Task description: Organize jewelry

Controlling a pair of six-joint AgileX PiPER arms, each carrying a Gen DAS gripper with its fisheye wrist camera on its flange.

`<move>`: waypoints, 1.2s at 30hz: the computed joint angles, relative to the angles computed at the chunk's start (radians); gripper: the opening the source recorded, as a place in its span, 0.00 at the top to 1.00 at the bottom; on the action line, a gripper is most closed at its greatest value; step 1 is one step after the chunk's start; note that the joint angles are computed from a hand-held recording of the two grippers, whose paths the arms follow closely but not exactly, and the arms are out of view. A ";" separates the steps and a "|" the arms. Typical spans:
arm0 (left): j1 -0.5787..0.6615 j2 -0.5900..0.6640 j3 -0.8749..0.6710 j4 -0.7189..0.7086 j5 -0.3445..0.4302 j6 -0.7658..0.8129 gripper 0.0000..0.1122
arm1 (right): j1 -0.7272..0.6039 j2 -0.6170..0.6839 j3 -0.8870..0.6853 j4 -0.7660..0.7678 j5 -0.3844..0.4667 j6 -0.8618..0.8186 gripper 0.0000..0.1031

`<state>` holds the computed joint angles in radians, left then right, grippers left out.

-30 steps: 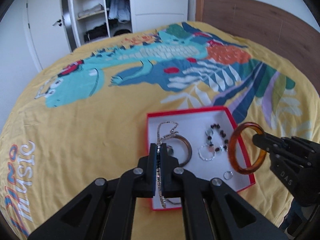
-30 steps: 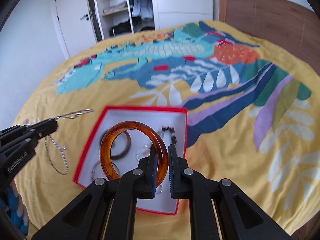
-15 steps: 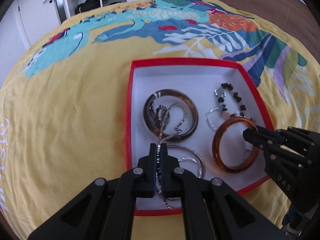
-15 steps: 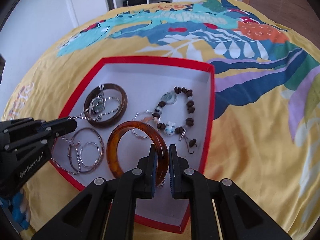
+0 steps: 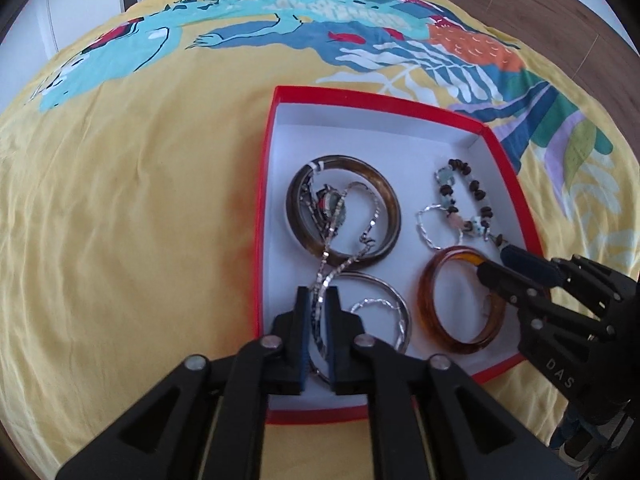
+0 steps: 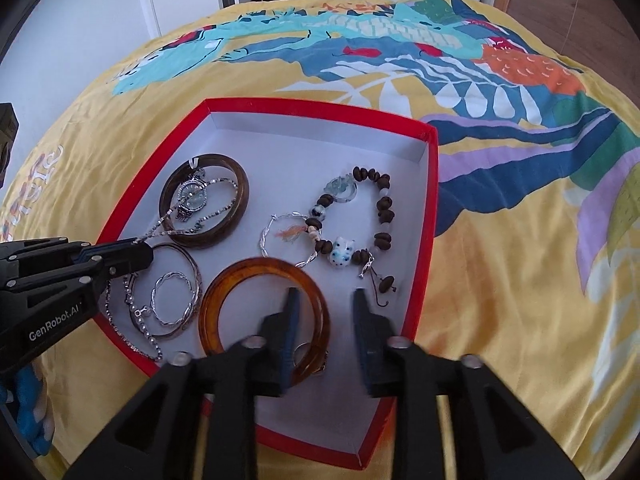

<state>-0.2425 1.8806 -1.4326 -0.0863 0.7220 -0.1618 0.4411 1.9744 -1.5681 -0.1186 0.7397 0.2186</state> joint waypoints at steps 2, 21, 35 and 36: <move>0.003 -0.023 0.011 -0.019 -0.001 0.013 0.83 | 0.003 -0.019 0.006 -0.008 0.001 0.011 0.65; 0.071 -0.561 0.198 0.199 0.181 -0.109 0.64 | 0.267 -0.359 0.071 -0.215 0.099 0.356 0.32; 0.377 -1.035 0.307 0.253 0.389 0.079 0.56 | 0.686 -0.411 -0.012 -0.526 0.281 0.705 0.01; 0.439 -1.060 0.307 0.205 0.395 0.139 0.55 | 0.705 -0.410 -0.017 -0.539 0.291 0.720 0.01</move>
<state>0.1967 0.8207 -1.1258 0.1192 1.1168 -0.0226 1.1466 1.5640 -1.5852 -0.6576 1.0306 0.9383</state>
